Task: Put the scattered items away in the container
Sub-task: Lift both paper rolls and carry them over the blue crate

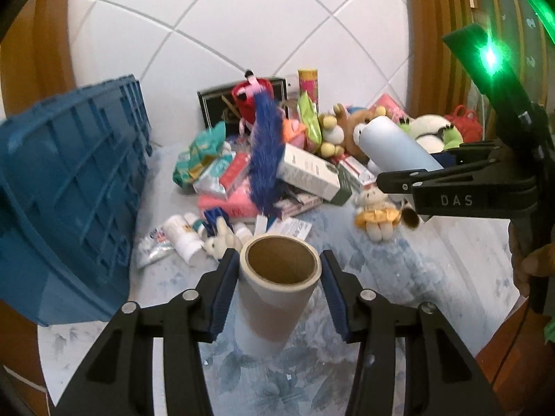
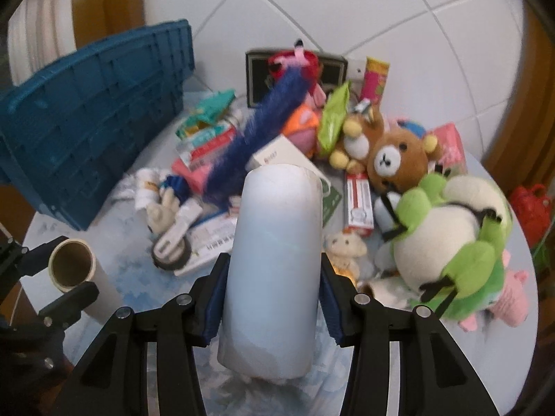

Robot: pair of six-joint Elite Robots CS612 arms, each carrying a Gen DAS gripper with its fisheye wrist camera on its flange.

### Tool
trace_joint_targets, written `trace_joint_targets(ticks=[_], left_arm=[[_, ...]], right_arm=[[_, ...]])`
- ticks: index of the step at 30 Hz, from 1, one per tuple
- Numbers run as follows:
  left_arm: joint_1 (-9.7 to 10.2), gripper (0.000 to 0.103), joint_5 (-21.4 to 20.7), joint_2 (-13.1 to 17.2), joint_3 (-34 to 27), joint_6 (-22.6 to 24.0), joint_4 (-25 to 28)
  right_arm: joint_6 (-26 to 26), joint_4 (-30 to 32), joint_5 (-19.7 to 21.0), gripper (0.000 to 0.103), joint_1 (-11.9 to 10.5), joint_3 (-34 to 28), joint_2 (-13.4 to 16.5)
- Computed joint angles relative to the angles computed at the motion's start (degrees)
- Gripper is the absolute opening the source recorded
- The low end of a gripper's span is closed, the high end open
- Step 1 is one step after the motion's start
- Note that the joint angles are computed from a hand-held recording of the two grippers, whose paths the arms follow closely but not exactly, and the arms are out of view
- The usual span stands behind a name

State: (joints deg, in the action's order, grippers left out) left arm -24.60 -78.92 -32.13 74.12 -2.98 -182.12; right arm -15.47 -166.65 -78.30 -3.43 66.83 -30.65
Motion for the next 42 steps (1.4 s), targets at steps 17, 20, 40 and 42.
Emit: trace_joint_targets(ticks=[17,20,40,42], left_arm=[[-1.56,0.046,7.17,-4.24,3.38,-0.38,-6.92],[-1.5,0.046,7.75,-4.86,4.0,0.0,-8.22],[5.07,0.045,6.0,-9.62,4.88,6.5,-16.25],[6.06,0.045,6.06,-9.9,4.45,7.19,-16.79]], right_arm=[[-2.75,-7.08,6.91,0.047,0.0,3.04,-3.64],[-3.21,-8.51,7.66,0.047,0.19,3.41,-4.14],[0.78,-11.87,9.07,0.047,6.64,-3.24,-3.52],[1.36,-11.87,9.33,0.047,7.39,-4.43,-3.2]])
